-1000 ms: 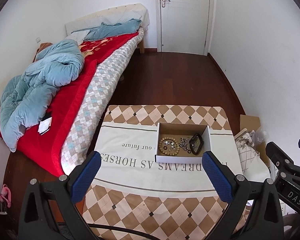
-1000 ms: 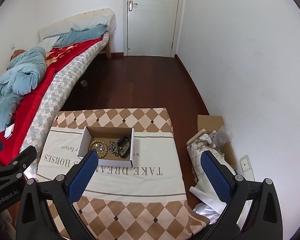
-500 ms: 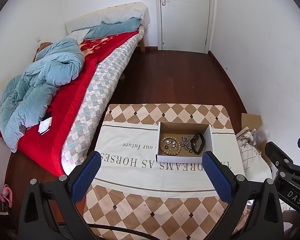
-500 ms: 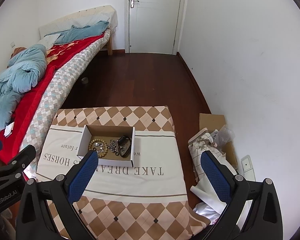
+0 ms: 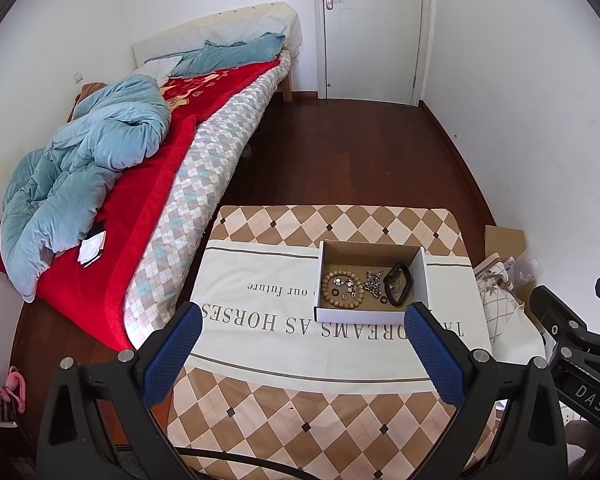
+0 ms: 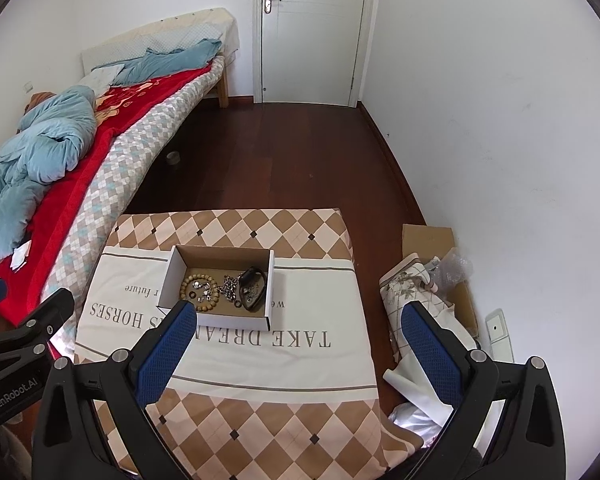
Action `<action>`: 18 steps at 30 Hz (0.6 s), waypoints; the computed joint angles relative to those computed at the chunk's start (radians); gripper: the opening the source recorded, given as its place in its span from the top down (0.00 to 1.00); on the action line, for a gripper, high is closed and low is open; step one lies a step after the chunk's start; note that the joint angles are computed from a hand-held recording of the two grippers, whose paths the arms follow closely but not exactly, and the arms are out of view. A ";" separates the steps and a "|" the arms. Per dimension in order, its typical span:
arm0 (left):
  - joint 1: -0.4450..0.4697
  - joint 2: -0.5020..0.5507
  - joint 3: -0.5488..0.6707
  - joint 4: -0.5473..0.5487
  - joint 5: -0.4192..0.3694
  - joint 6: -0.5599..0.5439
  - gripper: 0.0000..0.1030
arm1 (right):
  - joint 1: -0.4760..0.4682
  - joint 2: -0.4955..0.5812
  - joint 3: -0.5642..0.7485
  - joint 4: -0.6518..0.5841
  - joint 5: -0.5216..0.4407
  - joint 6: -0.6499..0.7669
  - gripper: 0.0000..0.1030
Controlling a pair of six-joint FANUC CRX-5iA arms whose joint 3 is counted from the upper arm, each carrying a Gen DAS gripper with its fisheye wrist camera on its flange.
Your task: Organize jewelry
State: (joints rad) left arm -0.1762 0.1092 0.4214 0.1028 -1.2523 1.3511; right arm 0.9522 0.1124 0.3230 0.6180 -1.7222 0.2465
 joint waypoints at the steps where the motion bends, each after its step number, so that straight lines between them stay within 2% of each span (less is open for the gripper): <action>1: 0.001 -0.002 -0.002 0.001 0.002 -0.001 0.00 | 0.000 -0.002 -0.002 -0.001 0.000 0.001 0.00; 18: -0.005 -0.008 0.007 -0.005 0.009 0.002 0.00 | -0.001 -0.009 -0.010 0.002 0.013 -0.009 0.00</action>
State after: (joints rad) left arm -0.1812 0.1013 0.4285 0.0980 -1.2435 1.3532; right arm 0.9509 0.1035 0.3126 0.6205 -1.7091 0.2380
